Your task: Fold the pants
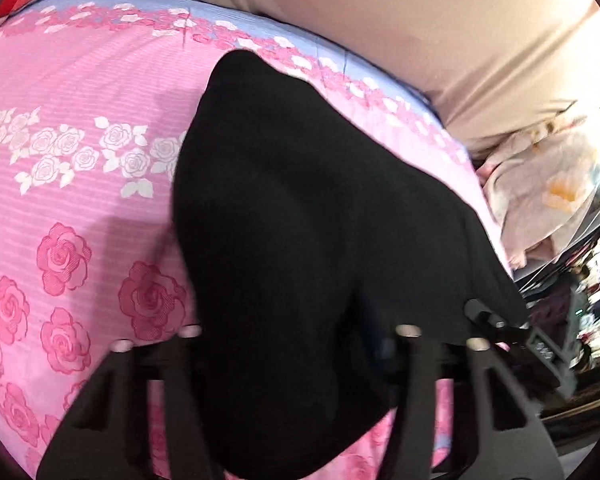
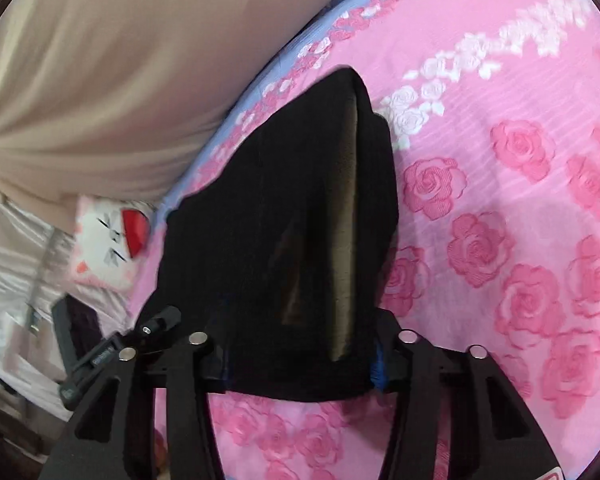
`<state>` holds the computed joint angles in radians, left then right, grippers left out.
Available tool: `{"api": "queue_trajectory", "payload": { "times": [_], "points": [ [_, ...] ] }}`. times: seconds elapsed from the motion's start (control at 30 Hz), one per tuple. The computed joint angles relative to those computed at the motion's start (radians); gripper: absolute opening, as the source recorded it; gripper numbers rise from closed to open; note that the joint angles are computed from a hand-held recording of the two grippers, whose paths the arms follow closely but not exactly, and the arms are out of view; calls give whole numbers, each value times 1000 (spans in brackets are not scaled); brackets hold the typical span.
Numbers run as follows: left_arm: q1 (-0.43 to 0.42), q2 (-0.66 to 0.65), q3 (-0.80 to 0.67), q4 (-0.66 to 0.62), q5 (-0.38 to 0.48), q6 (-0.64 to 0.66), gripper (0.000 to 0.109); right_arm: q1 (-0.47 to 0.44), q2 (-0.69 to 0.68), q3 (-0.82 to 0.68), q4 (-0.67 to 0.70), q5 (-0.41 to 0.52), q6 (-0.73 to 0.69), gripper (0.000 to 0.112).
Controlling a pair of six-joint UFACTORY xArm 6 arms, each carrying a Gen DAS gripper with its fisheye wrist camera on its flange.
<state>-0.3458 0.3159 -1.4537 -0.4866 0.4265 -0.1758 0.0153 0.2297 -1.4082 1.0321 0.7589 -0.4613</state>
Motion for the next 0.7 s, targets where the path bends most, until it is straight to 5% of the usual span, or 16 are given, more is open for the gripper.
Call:
{"api": "queue_trajectory", "payload": {
  "times": [0.13,0.4,0.57,0.7],
  "points": [
    [-6,-81,58,74,-30,-34,21,16,-89,58,16,-19,-46,34],
    [-16,-274,140,-9,-24,113,19,51,-285,114,35,-16,-122,32],
    [-6,-301,84,-14,-73,186,19,86,-249,-38,29,-43,-170,32],
    [18,-219,-64,42,-132,205,20,107,-77,-304,30,-73,-213,32]
  ]
}}
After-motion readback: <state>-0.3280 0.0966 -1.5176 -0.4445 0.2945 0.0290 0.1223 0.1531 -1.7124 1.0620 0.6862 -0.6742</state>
